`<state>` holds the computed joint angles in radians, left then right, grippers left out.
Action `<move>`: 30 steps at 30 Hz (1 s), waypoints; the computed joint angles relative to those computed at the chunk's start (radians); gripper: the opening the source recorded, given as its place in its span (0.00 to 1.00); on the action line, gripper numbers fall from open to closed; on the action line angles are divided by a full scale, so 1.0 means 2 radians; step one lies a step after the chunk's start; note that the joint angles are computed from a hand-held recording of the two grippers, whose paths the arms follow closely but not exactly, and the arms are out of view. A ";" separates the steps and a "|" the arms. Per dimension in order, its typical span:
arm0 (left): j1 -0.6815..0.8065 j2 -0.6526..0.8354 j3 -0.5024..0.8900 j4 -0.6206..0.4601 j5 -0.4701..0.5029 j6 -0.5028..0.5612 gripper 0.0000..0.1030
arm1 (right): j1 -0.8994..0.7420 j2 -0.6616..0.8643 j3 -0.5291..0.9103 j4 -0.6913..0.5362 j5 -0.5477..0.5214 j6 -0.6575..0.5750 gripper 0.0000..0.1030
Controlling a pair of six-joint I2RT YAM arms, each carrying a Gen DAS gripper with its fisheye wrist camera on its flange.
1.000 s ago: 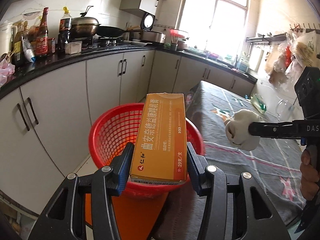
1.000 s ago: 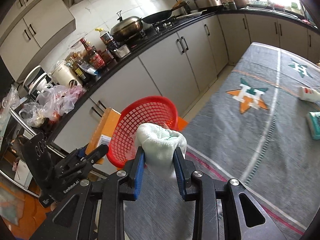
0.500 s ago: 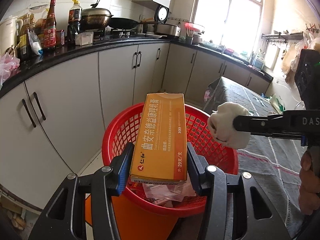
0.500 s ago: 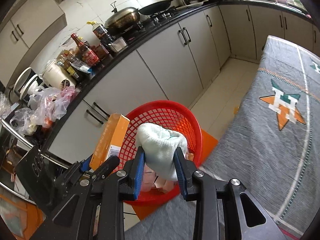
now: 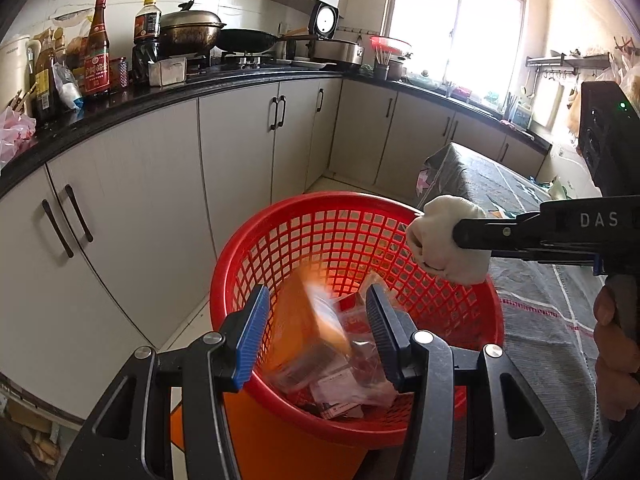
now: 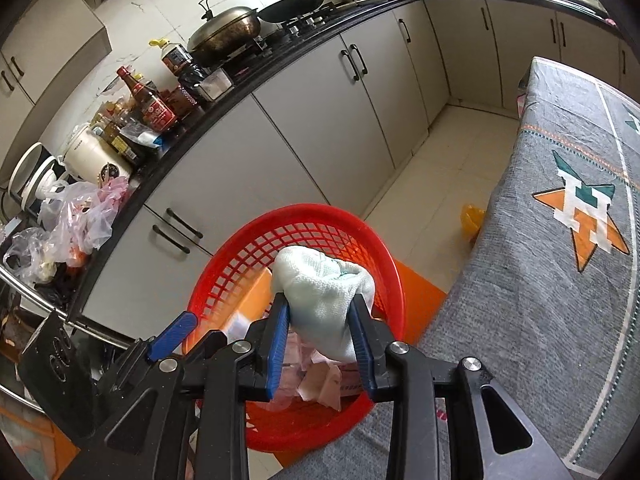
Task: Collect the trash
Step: 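Open both tools over the red basket to drop box and cloth, then move both open tools back over the table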
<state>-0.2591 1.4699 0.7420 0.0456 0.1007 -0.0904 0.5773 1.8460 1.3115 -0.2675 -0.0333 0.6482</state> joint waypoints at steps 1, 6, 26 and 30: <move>0.000 0.001 0.001 0.000 0.001 0.000 0.48 | 0.001 0.003 0.003 -0.002 0.001 -0.001 0.34; -0.005 0.002 -0.001 0.002 -0.005 0.000 0.48 | 0.003 0.005 0.007 -0.004 0.002 -0.001 0.37; -0.077 -0.133 -0.043 -0.065 -0.038 -0.023 0.59 | -0.007 -0.169 -0.163 0.015 0.023 0.007 0.40; -0.123 -0.165 -0.045 -0.099 -0.046 -0.040 0.61 | -0.051 -0.259 -0.237 -0.001 0.028 0.002 0.41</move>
